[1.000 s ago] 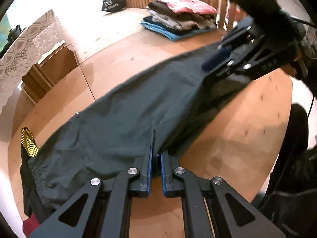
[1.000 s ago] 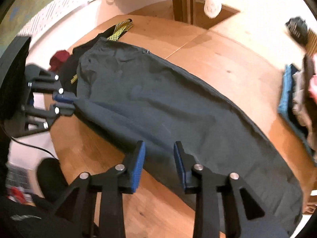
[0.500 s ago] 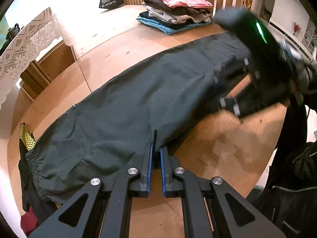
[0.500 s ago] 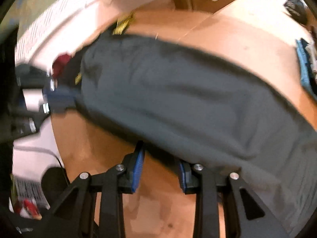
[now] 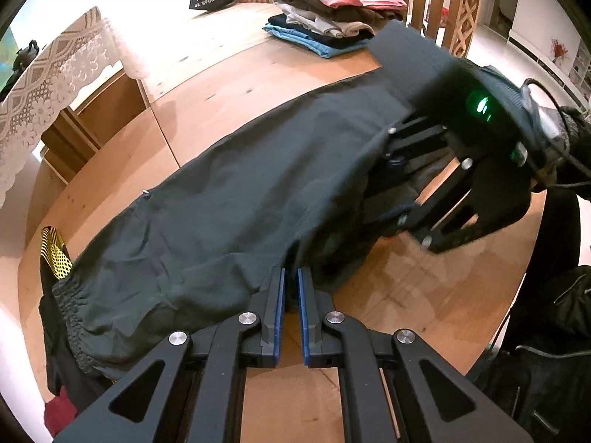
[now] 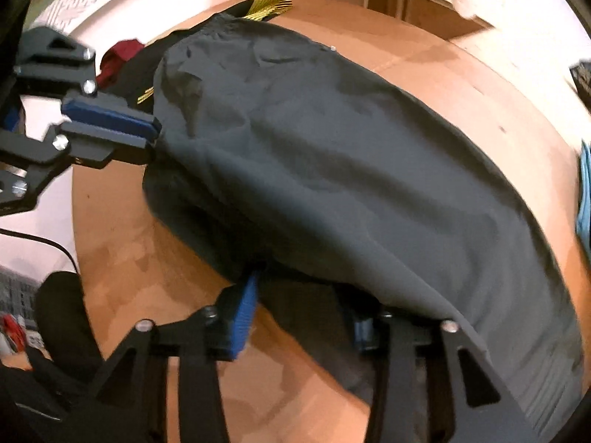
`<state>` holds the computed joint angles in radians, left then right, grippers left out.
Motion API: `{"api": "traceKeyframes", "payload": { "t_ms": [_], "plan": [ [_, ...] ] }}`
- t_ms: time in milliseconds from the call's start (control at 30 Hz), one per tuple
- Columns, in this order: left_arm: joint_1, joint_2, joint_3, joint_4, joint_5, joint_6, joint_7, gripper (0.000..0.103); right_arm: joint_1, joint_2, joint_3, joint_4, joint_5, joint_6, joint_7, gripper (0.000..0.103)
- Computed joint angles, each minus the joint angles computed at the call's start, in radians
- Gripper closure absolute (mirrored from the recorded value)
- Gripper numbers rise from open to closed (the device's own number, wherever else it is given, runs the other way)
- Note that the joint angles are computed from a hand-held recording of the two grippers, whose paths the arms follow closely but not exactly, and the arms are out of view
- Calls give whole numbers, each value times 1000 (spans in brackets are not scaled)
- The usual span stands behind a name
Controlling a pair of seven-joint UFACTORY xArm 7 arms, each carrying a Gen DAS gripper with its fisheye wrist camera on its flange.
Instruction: Fold clothes
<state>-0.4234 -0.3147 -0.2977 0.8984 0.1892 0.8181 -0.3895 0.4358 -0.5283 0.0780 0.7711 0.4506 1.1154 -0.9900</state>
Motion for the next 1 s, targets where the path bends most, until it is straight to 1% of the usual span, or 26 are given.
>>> {"api": "traceKeyframes", "payload": {
  "t_ms": [67, 133, 167, 200, 267, 300, 333, 400, 500, 533, 600, 667, 733, 767, 800, 833, 900, 1000],
  "plan": [
    [1, 0, -2, 3, 5, 5, -2, 96, 8, 15, 2, 1, 1, 17, -8, 61],
    [2, -3, -1, 0, 7, 8, -4, 96, 8, 23, 7, 0, -4, 29, -12, 73],
    [3, -5, -1, -4, 8, 9, -5, 96, 7, 10, 17, -13, -10, 4, -15, 88],
    [3, -9, 1, -10, 8, 10, -3, 96, 8, 9, 16, -12, -16, 11, -18, 98],
    [8, -17, 5, -27, 8, 12, -3, 95, 8, 30, -13, 17, 5, 76, -25, 98],
    [11, -21, 11, -39, 3, 11, -3, 95, 3, 44, -29, 39, 16, 124, -29, 99],
    [14, -24, 17, -52, -3, 9, -4, 95, -4, 59, -44, 60, 28, 175, -34, 99],
    [34, -20, 16, -71, 20, 22, -16, 94, -25, 75, -75, 97, 50, 299, -61, 100],
    [65, 10, 20, -90, 66, 49, -41, 94, -59, 41, -65, 81, 11, 380, -117, 100],
    [73, 20, 26, -95, 73, 53, -48, 94, -67, 22, -55, 64, -12, 386, -136, 100],
    [80, 20, 40, -108, 76, 36, -57, 95, -84, -45, -21, -2, -53, 299, -159, 100],
    [79, 11, 44, -113, 72, 23, -53, 95, -92, -21, -28, 14, -39, 282, -132, 100],
    [75, 0, 44, -114, 67, 15, -45, 93, -105, 4, -26, 40, -26, 251, -89, 96],
    [71, -7, 44, -114, 61, 13, -38, 93, -110, 18, -25, 56, -21, 236, -67, 89],
    [65, -14, 43, -114, 51, 13, -27, 93, -114, 42, -36, 85, -1, 242, -46, 82],
    [60, -22, 43, -115, 43, 11, -17, 93, -116, 66, -54, 115, 30, 259, -34, 80],
    [57, -41, 40, -120, 40, 5, -4, 93, -130, 110, -76, 166, 95, 276, 4, 80],
    [69, -63, 43, -131, 36, 6, -2, 93, -158, 172, -81, 226, 140, 297, 71, 80]
  ]
}}
